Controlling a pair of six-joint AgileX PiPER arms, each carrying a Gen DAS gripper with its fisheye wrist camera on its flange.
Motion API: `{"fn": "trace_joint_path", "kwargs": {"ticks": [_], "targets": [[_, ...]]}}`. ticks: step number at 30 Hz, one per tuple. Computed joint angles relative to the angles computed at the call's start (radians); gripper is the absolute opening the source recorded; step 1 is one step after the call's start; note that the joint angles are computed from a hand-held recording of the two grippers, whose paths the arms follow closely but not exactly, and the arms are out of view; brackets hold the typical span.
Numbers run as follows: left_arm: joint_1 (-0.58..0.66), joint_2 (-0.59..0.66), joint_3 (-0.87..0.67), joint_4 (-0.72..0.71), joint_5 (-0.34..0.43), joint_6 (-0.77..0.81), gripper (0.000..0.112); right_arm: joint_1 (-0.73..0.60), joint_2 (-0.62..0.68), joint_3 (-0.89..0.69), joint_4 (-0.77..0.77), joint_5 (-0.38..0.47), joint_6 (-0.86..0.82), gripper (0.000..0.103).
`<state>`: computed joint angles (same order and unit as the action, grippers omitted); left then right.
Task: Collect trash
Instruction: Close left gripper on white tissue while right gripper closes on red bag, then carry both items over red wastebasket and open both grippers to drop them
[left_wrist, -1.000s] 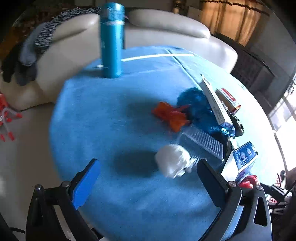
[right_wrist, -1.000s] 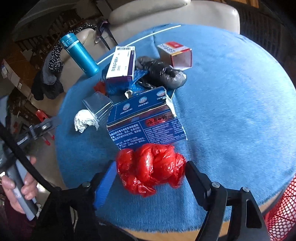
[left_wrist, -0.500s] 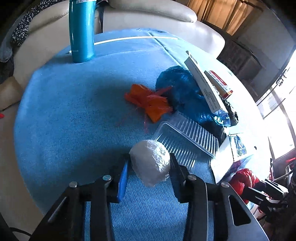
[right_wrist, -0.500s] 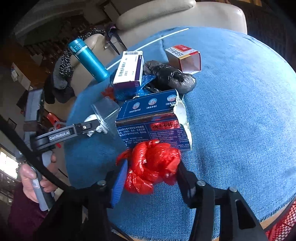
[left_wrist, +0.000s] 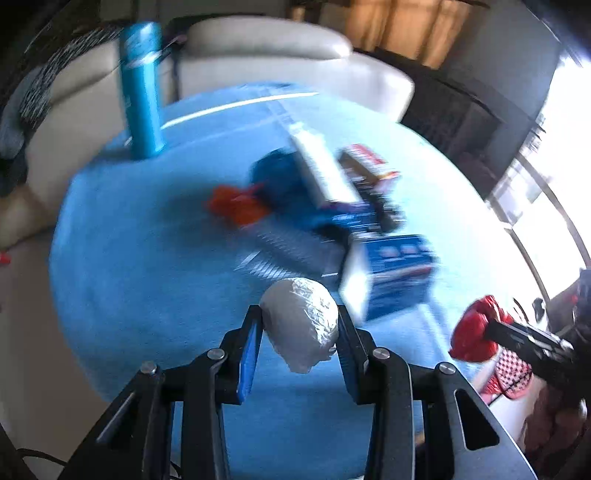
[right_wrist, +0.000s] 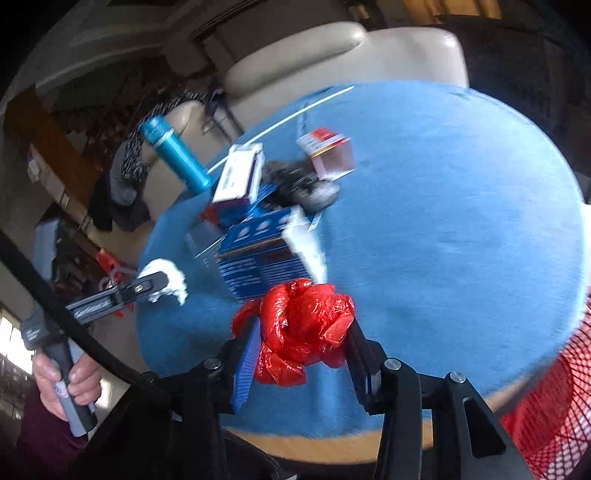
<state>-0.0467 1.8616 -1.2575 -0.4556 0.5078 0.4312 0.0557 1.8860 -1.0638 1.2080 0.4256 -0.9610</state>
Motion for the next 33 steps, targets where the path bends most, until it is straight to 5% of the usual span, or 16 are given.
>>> {"fn": "trace_joint_path", "kwargs": {"ticks": [8, 19, 25, 27, 33], "targets": [[-0.269, -0.03, -0.068, 0.089, 0.038, -0.047, 0.041, -0.294, -0.191, 0.224, 0.119, 0.041, -0.179, 0.047], [-0.657, 0.249, -0.496, 0.235, 0.265, -0.181, 0.044, -0.762, -0.156, 0.201, 0.037, 0.209, -0.16, 0.05], [-0.706, 0.416, -0.738, 0.205, 0.417, -0.209, 0.058, -0.922, -0.08, 0.157, 0.015, 0.31, -0.129, 0.057], [-0.705, 0.424, -0.745, 0.202, 0.417, -0.215, 0.061, -0.95, -0.055, 0.147, 0.028, 0.332, -0.124, 0.068], [-0.662, 0.337, -0.589, 0.231, 0.331, -0.203, 0.061, -0.945, -0.041, 0.154, 0.052, 0.332, -0.168, 0.068]]}}
